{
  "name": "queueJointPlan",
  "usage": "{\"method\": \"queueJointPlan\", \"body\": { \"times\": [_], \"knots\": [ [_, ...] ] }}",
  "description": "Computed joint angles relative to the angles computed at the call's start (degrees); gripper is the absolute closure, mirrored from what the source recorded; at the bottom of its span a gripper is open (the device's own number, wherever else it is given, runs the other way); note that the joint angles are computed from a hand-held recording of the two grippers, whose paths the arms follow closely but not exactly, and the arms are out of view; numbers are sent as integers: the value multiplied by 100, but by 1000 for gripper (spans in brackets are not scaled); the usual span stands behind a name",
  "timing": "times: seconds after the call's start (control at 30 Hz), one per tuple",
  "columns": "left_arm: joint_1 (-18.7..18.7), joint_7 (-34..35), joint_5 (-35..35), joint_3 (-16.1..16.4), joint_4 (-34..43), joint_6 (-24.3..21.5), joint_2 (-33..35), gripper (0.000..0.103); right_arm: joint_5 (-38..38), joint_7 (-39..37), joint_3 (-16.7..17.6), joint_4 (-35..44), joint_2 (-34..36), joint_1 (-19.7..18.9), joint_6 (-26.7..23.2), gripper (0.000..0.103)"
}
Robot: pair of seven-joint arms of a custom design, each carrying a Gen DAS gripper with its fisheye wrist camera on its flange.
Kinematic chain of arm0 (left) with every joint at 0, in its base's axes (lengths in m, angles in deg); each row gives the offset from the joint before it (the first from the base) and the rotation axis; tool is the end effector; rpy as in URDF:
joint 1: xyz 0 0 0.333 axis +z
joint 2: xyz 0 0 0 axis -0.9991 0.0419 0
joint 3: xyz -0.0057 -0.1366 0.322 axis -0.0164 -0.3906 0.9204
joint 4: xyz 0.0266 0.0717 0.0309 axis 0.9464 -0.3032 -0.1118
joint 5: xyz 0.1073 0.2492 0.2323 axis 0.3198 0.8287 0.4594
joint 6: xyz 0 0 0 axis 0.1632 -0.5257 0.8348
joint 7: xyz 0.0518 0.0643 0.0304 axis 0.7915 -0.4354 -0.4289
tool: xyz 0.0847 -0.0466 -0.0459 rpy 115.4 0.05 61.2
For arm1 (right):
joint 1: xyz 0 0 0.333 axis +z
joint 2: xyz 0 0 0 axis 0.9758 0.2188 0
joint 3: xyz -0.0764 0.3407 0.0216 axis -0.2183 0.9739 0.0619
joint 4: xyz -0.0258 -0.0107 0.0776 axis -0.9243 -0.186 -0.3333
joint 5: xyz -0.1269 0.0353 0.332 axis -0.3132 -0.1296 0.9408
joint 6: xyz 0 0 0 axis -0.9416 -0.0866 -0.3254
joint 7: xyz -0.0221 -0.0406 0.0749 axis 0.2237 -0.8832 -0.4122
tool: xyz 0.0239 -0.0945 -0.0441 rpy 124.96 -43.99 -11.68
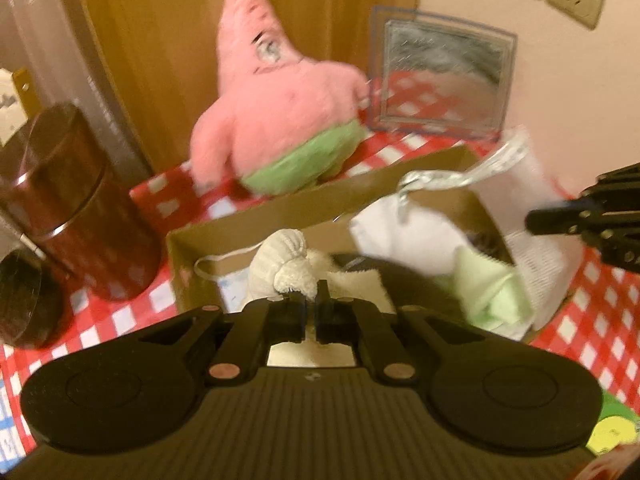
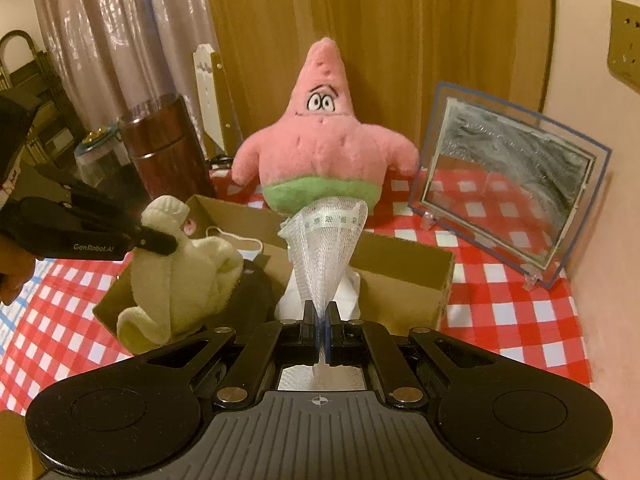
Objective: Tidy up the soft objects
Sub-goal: 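Carry the towel and mesh bag up over the cardboard box, then lower the towel and mesh bag into the box and open both grippers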
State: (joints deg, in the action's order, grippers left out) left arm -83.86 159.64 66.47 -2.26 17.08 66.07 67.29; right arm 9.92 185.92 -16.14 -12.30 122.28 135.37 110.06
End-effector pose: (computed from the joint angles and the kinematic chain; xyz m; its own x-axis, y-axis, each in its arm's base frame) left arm 0.7726 -0.1133 0.4360 -0.7291 -0.6834 -0.0370 -0.5460 0.6134 -0.5706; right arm 0.6075 0.3437 0.4076 0.0398 -0.9852 -0.1667 -0.6510 0.1010 -0.7523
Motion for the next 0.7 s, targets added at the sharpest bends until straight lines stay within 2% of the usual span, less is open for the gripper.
{"method": "queueJointPlan", "body": {
  "times": [0.1, 0.2, 0.43, 0.5, 0.63, 0.7],
  "knots": [
    [-12, -32, 86, 72, -60, 91, 48, 99, 26, -138, 371, 127, 49, -310, 23, 100],
    [-1, -98, 113, 79, -111, 157, 96, 99, 114, -311, 906, 333, 120, -752, 1, 100],
    [50, -134, 110, 13, -107, 134, 219, 99, 279, -550, 2017, 1002, 464, -1675, -350, 100],
    [76, -135, 76, -17, -113, 128, 242, 99, 216, -532, 2010, 1172, 591, -1690, -514, 100],
    [160, -56, -42, -105, -118, 149, 275, 97, -79, -334, 1776, 1421, 795, -1582, -890, 100],
    [219, -48, -140, -155, -61, 66, 297, 93, -201, -239, 1798, 1486, 860, -1636, -989, 100]
  ]
}}
